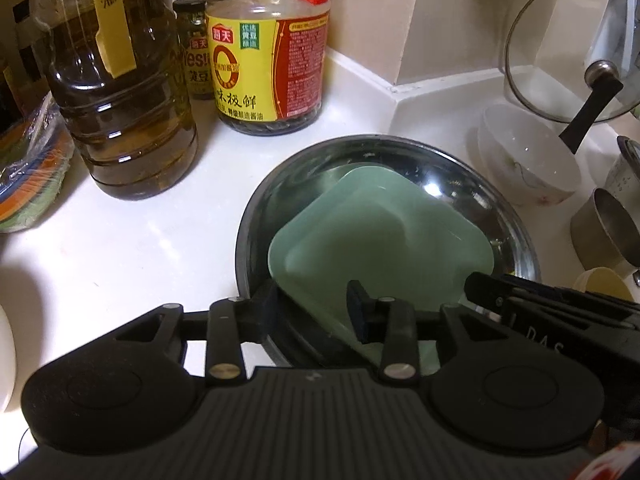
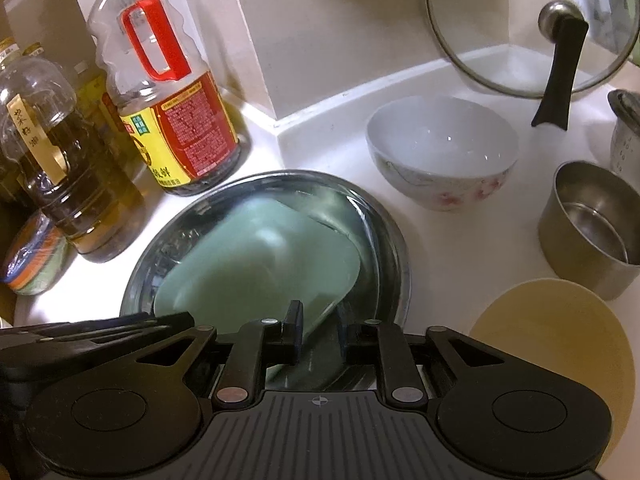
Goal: Organize plates and bowls
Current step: 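Lower the green plate into the steel basin and open both grippers, then withdraw both grippers and move toward the blue-flower saucer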
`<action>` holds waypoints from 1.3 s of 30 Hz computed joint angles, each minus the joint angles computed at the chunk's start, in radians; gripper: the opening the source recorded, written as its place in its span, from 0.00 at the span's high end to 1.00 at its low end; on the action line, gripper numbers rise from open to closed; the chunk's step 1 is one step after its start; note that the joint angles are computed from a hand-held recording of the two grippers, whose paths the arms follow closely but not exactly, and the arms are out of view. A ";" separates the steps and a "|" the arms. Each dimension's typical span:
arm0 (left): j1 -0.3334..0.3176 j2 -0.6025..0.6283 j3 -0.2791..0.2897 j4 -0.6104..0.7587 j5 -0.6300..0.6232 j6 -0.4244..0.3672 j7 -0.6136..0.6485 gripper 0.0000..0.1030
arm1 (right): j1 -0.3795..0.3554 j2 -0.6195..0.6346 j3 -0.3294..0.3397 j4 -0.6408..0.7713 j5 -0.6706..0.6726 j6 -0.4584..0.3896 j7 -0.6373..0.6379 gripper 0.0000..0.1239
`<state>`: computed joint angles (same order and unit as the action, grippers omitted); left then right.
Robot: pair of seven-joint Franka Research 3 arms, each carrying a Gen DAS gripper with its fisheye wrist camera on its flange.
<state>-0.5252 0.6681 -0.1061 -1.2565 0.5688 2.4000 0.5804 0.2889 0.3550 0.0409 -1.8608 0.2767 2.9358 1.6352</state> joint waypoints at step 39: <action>-0.046 -0.449 -0.153 -0.482 0.253 -0.201 -0.553 0.45 | -0.012 -0.405 0.038 -0.355 0.776 -0.126 -0.921 0.42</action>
